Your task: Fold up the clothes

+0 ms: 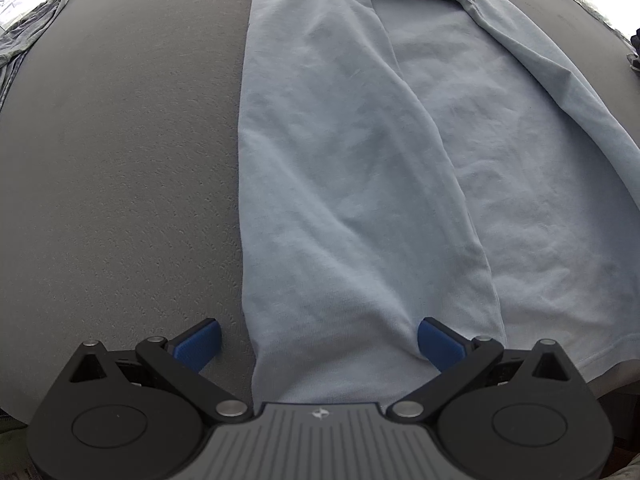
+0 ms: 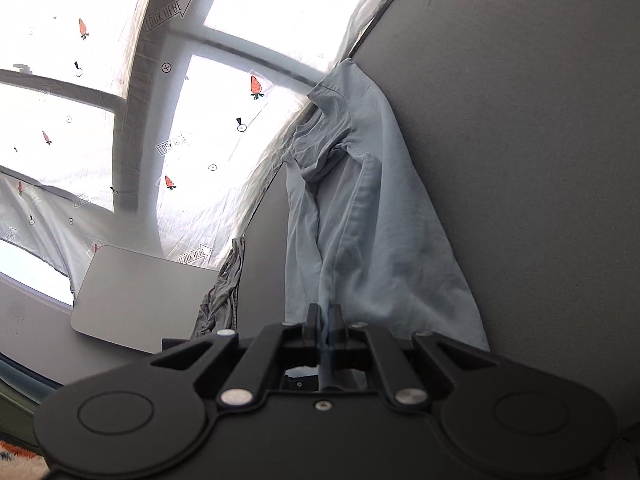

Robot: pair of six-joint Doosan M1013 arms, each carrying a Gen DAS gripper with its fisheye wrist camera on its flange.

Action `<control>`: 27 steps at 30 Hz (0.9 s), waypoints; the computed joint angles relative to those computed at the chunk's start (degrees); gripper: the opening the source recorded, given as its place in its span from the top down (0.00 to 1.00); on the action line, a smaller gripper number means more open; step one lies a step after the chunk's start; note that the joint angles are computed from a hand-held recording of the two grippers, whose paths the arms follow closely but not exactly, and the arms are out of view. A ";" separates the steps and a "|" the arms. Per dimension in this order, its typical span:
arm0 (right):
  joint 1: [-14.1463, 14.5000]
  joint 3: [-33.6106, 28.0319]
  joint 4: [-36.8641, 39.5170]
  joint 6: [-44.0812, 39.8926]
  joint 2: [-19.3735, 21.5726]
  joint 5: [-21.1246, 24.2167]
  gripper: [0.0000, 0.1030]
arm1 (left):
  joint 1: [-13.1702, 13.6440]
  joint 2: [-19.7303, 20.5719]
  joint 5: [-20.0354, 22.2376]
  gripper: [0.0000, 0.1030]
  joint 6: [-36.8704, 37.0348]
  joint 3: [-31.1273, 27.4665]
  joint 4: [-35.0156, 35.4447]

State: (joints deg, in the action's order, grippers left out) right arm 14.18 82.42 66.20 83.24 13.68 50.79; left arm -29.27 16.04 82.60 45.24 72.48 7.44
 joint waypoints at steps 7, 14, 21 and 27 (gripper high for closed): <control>-0.37 3.66 17.09 -8.46 0.06 1.74 0.97 | -0.05 -1.00 -0.88 0.00 2.14 1.14 -0.33; 2.58 -3.73 0.18 -1.56 3.90 8.44 0.96 | 0.03 -1.57 -1.28 0.00 3.01 1.67 -0.52; 4.62 -6.98 -12.51 9.73 6.19 11.77 0.96 | 0.11 -2.54 -2.23 0.00 4.73 2.68 -0.85; 4.59 -7.44 -14.03 11.10 6.00 13.25 0.79 | 0.39 -3.42 -3.20 0.00 4.81 3.51 -1.25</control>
